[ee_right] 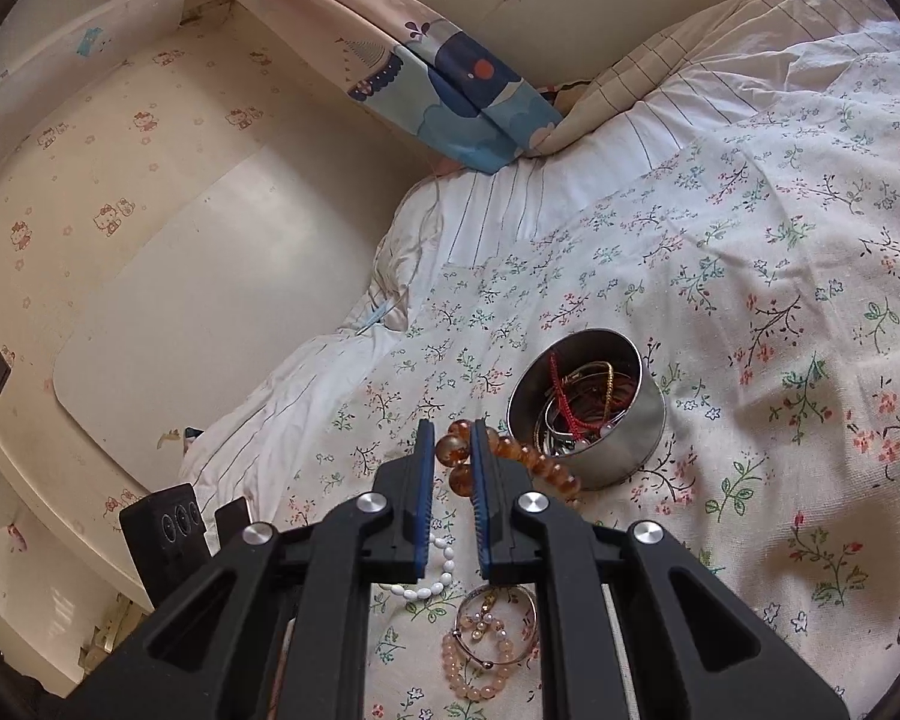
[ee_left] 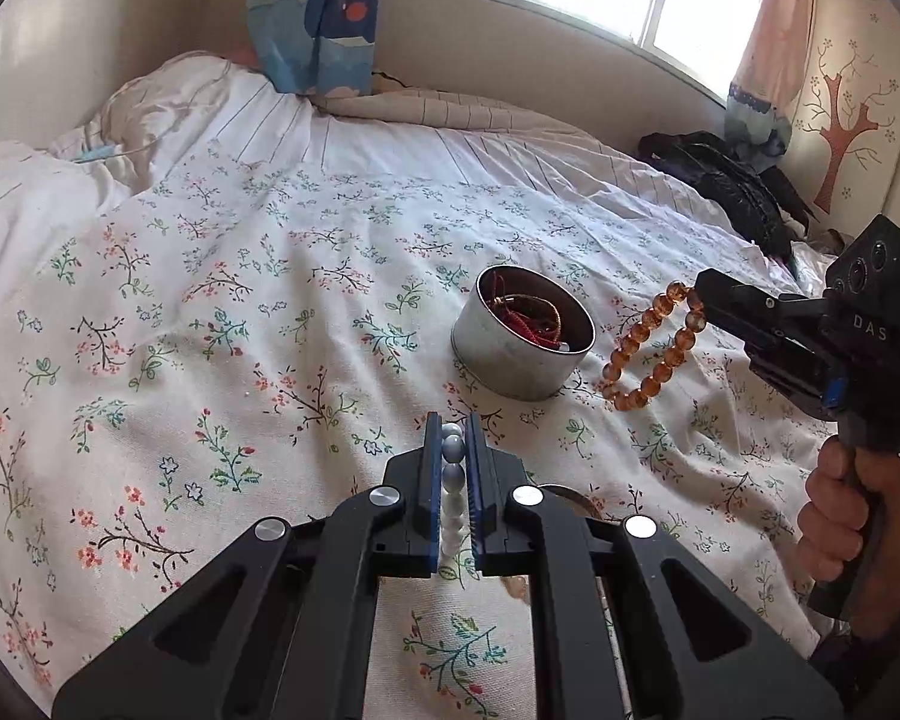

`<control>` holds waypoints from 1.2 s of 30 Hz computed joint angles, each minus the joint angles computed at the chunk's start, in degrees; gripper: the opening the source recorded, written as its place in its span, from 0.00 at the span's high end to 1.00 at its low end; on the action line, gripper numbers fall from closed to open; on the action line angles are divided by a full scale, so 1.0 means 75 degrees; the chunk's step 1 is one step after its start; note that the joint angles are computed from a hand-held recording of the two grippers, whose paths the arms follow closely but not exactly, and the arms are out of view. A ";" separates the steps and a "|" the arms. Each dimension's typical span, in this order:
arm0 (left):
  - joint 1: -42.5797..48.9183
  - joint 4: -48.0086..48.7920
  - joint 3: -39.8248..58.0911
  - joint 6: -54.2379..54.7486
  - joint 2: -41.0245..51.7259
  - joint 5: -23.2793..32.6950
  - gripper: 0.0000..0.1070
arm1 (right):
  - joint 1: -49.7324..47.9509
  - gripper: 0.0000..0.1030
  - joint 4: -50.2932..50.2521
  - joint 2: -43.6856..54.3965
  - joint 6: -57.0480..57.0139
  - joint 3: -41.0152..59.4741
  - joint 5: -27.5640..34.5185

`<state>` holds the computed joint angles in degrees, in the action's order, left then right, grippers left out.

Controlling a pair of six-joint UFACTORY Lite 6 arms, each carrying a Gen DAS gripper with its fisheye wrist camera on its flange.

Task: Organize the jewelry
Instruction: 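Carry the white beads into the tin with the left gripper while the right gripper drops the amber beads there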

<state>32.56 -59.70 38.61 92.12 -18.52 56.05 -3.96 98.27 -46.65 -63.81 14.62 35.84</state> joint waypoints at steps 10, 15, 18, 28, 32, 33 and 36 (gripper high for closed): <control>-0.0264 -0.0199 -0.0088 -0.0044 -0.0280 -0.0240 0.93 | -0.0429 0.88 0.0261 0.0008 -0.0209 -0.0063 0.0492; -0.0419 -0.0339 -0.0085 -0.0094 -0.0378 -0.0303 0.93 | -0.0765 0.88 0.0503 0.0151 -0.0475 -0.0104 0.0886; -0.0573 -0.0415 -0.0083 -0.0170 -0.0486 -0.0368 0.93 | -0.0970 0.88 0.0630 0.0243 -0.0608 -0.0115 0.1160; -0.1132 -0.0622 -0.0114 -0.0387 -0.0883 -0.0556 0.93 | -0.1741 0.88 0.0829 0.0467 -0.0860 -0.0153 0.1948; -0.1230 -0.0734 0.0024 -0.0536 -0.0900 -0.0417 0.93 | -0.1945 0.88 0.1015 0.0641 -0.1056 -0.0116 0.2173; -0.1245 -0.0777 0.0096 -0.0595 -0.0862 -0.0341 0.93 | -0.1946 0.88 0.1086 0.0713 -0.1135 -0.0101 0.2201; -0.1360 -0.0922 0.0334 -0.0769 -0.0713 -0.0171 0.93 | -0.1900 0.88 0.1279 0.1004 -0.1364 -0.0021 0.2253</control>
